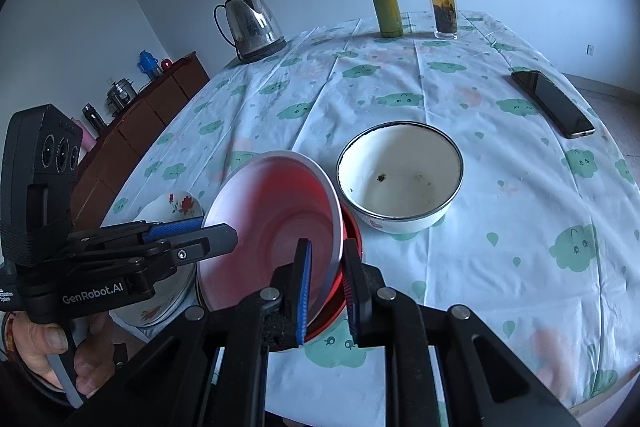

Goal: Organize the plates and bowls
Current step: 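Lower the red bowl into the steel bowl with both grippers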

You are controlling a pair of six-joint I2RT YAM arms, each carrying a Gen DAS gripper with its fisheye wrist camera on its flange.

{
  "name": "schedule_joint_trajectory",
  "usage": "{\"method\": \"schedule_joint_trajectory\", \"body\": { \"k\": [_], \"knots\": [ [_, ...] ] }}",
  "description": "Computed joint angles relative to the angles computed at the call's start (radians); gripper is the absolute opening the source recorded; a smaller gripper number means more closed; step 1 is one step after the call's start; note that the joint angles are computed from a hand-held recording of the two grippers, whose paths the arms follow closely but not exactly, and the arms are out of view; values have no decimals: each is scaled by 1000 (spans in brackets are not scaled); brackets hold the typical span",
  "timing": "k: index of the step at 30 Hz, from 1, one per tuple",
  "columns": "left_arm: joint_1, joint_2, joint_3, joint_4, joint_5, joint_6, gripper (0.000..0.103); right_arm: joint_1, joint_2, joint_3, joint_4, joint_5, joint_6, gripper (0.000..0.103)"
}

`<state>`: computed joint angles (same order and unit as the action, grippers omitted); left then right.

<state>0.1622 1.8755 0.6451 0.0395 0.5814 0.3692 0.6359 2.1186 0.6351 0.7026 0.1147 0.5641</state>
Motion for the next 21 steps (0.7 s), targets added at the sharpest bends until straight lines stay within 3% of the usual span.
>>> {"method": "schedule_joint_trajectory", "body": {
  "k": [15,16,21],
  "knots": [
    [-1,32,11,8,-17,13,30,3,19,29,-31,-7,3,18],
    [0,37,14,3,-10,17,37,1,23,31,-32,-9,3,18],
    [-13,27,-4,30,-20,16,39,-6,48,44,-26,-18,1,19]
  ]
}}
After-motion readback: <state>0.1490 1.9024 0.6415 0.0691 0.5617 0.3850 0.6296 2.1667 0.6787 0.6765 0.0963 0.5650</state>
